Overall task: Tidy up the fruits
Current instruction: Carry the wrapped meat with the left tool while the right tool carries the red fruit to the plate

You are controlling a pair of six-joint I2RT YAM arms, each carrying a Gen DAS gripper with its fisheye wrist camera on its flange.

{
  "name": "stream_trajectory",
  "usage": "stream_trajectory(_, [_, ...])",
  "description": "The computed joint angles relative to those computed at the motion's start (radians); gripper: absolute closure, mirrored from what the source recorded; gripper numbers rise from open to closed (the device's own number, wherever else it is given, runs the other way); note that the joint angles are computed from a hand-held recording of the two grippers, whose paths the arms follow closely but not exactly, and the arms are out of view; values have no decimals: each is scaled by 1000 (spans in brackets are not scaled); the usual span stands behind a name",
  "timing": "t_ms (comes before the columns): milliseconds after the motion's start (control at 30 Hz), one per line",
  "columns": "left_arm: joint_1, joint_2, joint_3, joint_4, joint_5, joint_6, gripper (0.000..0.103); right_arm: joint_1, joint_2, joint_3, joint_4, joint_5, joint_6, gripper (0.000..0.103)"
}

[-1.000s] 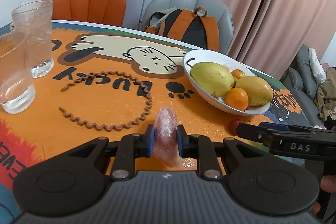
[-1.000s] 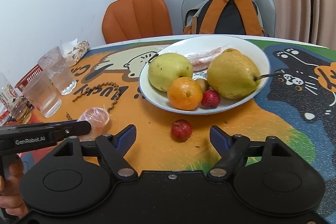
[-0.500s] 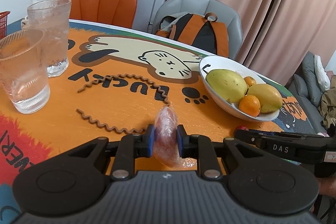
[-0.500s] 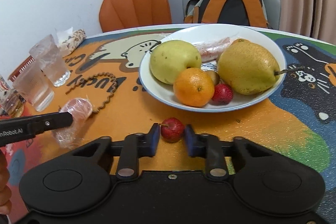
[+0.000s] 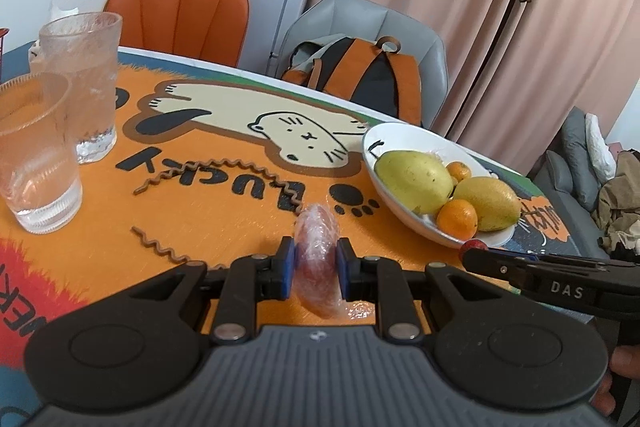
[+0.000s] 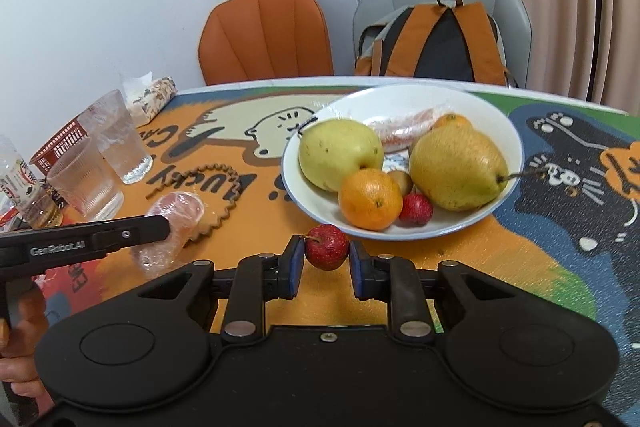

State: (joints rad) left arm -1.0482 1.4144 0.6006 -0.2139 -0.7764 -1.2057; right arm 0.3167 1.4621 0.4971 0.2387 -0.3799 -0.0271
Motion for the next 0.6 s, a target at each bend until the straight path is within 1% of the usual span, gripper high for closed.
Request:
stream_trajectory(267, [14,-6,16,17,2,44,83,-27,-74,9,-32,-9,-8,81])
stream_trajectory(400, [20,-7,24,21,3,61,83,-40,-70,33,-32,-7,-5,81])
stream_trajectory(600, [34,-3,33,32,11,90,83,-50,-22,89,-21,3,3,81])
